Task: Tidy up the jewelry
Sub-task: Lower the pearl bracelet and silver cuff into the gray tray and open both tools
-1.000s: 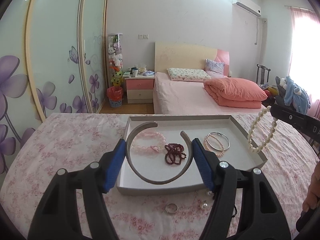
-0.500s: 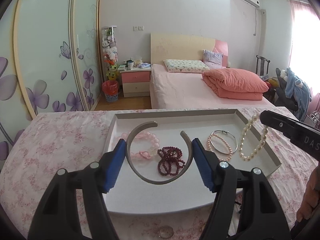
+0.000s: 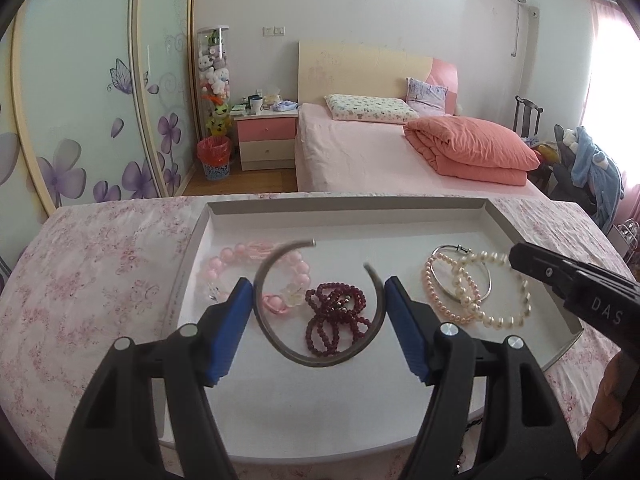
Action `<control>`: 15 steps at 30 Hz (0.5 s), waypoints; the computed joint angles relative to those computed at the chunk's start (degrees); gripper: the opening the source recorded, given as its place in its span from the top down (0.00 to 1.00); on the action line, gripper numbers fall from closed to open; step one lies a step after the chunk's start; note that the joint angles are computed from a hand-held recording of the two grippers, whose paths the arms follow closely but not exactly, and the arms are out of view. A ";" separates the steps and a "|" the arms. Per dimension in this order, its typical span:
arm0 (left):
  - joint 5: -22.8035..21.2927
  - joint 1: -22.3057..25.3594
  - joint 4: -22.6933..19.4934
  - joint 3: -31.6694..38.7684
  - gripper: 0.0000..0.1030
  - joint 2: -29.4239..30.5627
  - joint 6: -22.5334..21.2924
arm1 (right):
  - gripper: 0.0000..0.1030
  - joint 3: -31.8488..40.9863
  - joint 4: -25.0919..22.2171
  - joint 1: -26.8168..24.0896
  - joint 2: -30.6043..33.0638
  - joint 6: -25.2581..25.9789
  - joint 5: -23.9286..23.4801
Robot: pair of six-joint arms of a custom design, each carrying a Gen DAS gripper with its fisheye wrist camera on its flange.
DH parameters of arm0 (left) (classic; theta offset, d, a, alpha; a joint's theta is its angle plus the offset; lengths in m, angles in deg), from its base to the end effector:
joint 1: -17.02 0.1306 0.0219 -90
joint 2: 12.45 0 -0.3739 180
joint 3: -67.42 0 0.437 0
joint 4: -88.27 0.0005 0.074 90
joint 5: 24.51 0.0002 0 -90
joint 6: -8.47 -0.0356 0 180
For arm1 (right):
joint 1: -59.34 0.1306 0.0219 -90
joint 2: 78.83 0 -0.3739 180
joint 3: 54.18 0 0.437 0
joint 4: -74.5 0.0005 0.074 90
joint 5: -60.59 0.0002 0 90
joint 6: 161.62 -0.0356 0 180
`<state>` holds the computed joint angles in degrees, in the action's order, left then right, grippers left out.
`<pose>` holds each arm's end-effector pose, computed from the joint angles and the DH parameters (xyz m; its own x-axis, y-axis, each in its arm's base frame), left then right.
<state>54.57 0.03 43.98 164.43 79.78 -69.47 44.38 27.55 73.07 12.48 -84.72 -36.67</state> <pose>0.5334 -0.1565 0.4712 -0.6258 -0.0233 -0.7797 0.0168 0.9989 -0.0433 0.5313 0.1339 0.4896 -0.6791 0.0655 -0.7311 -0.1807 0.9504 0.2530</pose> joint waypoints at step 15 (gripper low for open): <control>-1.79 1.79 0.56 -1.72 0.32 -3.33 0.95 | 0.67 -2.61 1.67 0.07 -3.19 0.02 1.24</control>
